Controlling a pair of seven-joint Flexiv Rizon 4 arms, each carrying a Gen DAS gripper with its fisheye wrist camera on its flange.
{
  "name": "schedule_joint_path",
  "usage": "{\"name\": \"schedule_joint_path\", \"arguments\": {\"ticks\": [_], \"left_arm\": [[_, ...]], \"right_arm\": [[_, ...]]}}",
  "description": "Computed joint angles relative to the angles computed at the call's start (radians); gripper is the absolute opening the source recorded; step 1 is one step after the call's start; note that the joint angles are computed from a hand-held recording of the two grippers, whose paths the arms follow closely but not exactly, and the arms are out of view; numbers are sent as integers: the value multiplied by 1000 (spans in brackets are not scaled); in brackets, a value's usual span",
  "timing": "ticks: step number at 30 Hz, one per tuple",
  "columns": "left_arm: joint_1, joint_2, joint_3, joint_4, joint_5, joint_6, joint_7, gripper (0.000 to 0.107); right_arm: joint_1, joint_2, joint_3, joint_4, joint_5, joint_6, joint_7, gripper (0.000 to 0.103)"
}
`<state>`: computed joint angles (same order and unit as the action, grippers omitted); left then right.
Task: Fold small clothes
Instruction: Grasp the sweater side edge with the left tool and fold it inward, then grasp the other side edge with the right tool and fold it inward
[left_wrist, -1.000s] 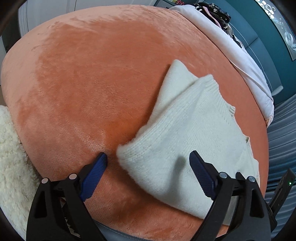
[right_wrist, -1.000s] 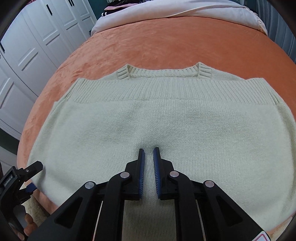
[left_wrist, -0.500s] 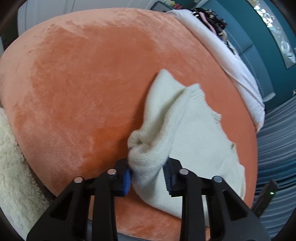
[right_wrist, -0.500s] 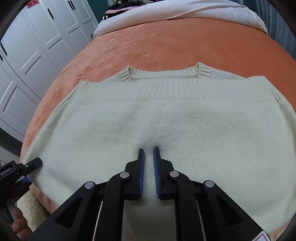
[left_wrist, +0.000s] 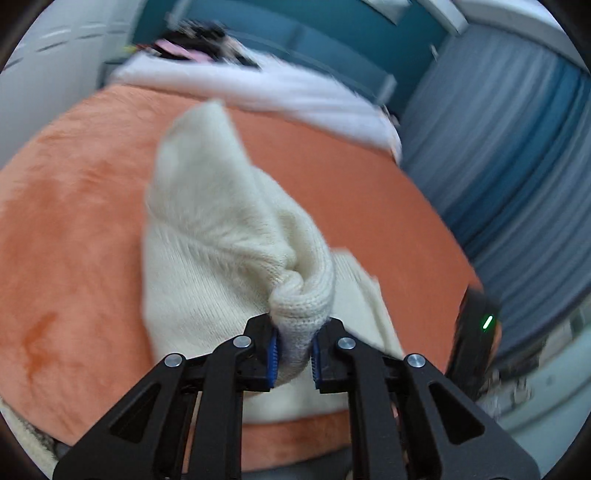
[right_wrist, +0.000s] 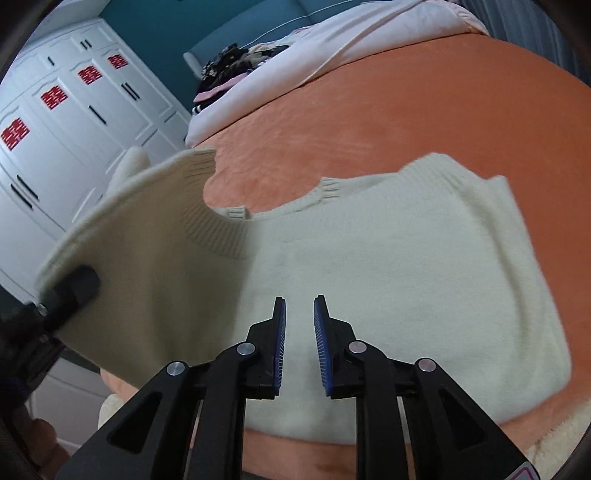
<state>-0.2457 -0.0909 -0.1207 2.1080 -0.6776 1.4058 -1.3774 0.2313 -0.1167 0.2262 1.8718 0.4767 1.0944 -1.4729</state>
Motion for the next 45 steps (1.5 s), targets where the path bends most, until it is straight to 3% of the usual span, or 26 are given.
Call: {"name": "schedule_joint_path", "arguments": {"ticks": [2,3,5,7,8,9,11,15,18,20,21,22,23,26,27,29,30,31,37,41,42,43,44,45], "left_arm": [[-9,-62,1,-25,95,-85,-27,13],[-17,-91,15,-42,175,-135,-71,14],[-12,-99,6,-28,193,-150,-87,19],[-2,-67,-13,11,159,-94,-39,40],[-1,-51,-8,19,173,-90,-26,67],[-9,-32,20,23,249,-83,-60,86],[-14,5,61,43,382,-65,-123,89],[12,57,107,61,619,-177,-278,92],[49,73,116,86,638,-250,-345,92],[66,82,118,110,630,-224,-373,92],[74,77,117,115,613,-199,-369,91],[76,73,113,129,588,-166,-352,89],[80,65,109,131,565,-148,-333,86],[83,49,98,131,524,-143,-317,84],[83,47,99,126,536,-147,-325,85],[84,37,105,106,603,-159,-361,87],[82,35,107,100,637,-166,-379,87],[79,34,107,97,661,-168,-395,87],[75,22,104,97,679,-176,-425,87],[71,25,107,98,697,-154,-443,87],[71,25,109,93,711,-152,-453,87],[69,27,111,88,728,-156,-474,87],[70,29,107,91,708,-149,-463,87],[72,32,98,100,657,-133,-429,85]], "right_arm": [[-20,29,-14,38,-8,-19,7,19],[-29,42,-19,50,6,-35,-2,23],[-39,63,-27,59,38,-62,-18,37],[-40,83,-30,56,92,-75,-60,65],[-36,88,-32,50,115,-78,-82,69],[-32,88,-34,37,143,-86,-112,72],[-23,71,-38,-5,190,-132,-155,76],[-7,-15,-35,-110,195,-253,-111,78],[10,-66,-17,-161,153,-290,-56,79],[33,-90,-10,-178,80,-280,-6,77],[47,-98,-8,-183,30,-266,13,62],[57,-94,-3,-174,-13,-256,28,33],[66,-96,-5,-180,-45,-253,36,20],[11,-97,30,-239,77,-268,-60,0],[11,-89,27,-240,66,-261,-64,0],[32,-60,7,-198,-29,-201,-24,16],[38,-49,-3,-179,-79,-200,8,50],[34,-42,-6,-167,-92,-214,19,75],[4,-62,5,-192,37,-349,12,75],[67,-129,4,-251,-75,-388,102,75],[76,-146,6,-268,-96,-389,113,67],[82,-158,11,-284,-107,-385,110,38],[91,-157,12,-284,-140,-382,113,25],[84,-153,23,-296,-126,-371,81,23]]}}
